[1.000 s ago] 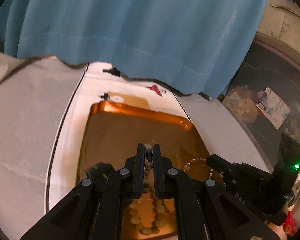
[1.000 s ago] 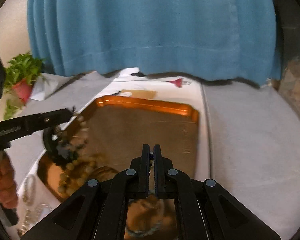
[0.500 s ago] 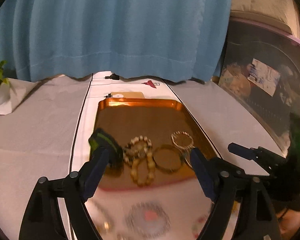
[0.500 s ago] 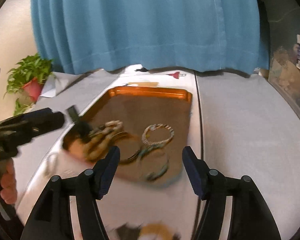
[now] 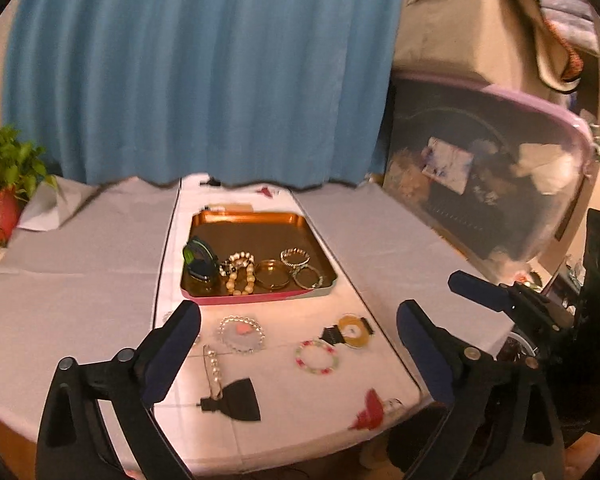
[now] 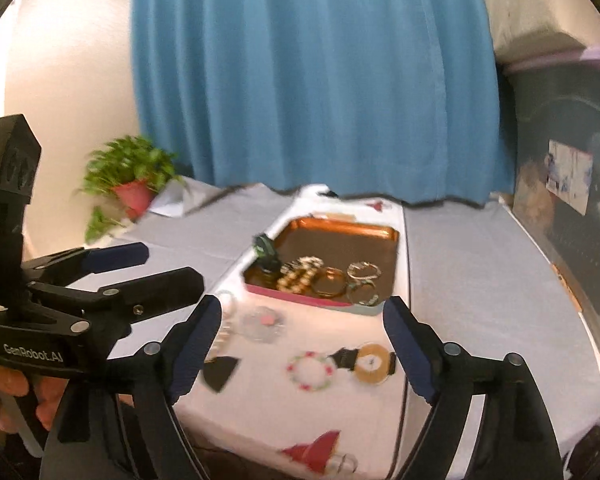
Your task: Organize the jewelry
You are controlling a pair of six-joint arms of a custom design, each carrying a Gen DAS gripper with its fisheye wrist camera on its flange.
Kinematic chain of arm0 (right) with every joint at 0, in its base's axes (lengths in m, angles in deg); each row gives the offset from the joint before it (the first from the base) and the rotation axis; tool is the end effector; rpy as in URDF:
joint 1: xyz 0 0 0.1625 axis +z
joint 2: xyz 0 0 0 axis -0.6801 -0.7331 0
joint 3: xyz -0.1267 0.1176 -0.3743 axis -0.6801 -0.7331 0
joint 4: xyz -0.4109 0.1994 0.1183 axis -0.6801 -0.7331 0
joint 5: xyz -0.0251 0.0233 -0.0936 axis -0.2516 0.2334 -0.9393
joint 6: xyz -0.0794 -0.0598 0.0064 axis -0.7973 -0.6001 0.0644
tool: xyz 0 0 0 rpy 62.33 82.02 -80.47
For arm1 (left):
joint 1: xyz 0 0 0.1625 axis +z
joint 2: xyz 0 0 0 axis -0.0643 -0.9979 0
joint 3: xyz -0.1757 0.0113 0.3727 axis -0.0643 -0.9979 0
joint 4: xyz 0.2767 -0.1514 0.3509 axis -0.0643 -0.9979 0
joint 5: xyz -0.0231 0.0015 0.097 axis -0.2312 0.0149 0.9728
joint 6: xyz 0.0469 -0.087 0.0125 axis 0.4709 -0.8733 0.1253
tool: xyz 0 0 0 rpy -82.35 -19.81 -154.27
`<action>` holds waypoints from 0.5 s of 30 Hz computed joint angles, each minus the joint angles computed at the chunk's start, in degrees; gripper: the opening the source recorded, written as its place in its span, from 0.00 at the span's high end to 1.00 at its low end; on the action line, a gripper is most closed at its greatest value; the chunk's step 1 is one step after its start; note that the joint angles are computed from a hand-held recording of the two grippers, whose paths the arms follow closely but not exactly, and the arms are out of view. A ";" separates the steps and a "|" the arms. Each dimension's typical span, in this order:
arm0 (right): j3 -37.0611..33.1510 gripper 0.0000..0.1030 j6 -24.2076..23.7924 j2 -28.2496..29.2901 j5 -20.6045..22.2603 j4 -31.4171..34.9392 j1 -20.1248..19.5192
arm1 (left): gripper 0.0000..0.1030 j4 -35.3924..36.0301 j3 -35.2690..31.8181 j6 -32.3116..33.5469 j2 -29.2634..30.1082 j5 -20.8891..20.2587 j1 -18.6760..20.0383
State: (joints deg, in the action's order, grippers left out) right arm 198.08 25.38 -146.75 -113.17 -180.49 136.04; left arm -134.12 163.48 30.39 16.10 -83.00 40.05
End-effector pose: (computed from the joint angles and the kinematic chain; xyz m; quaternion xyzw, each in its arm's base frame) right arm 0.1429 -0.5534 0.3390 0.2528 -0.8282 0.4412 0.2354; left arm -0.4356 -0.5653 0.1089 0.3205 0.8523 -0.3744 0.1753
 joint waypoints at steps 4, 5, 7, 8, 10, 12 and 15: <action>5.09 0.14 -1.81 -4.01 1.44 -4.24 1.33 | 0.01 -4.49 4.92 1.52 -2.89 3.00 -3.04; 5.66 0.13 -2.04 -4.18 1.31 -5.10 1.67 | 0.01 -5.68 5.80 1.88 -3.21 3.55 -3.45; 7.69 0.09 -2.99 -5.10 1.03 -7.92 2.36 | 0.01 -8.65 8.17 2.24 -4.21 4.51 -4.24; 8.37 0.06 -3.46 -5.16 0.79 -9.39 2.62 | 0.01 -7.97 9.04 0.84 -5.03 3.82 -4.11; 9.29 0.00 -3.41 -4.93 0.37 -11.51 2.89 | 0.01 -5.27 10.40 -3.09 -6.91 0.57 -3.21; 9.59 0.00 -3.13 -4.68 0.67 -11.86 2.68 | 0.01 -3.26 11.25 -6.15 -8.19 -3.32 -1.58; 8.87 0.00 -3.21 -2.81 -1.22 -12.80 2.53 | 0.01 -2.26 11.68 -7.34 -8.29 -2.69 -0.51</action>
State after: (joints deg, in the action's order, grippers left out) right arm 206.94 22.17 -149.57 -114.39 -193.28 138.58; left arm -136.38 175.15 23.04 7.81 -85.69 39.54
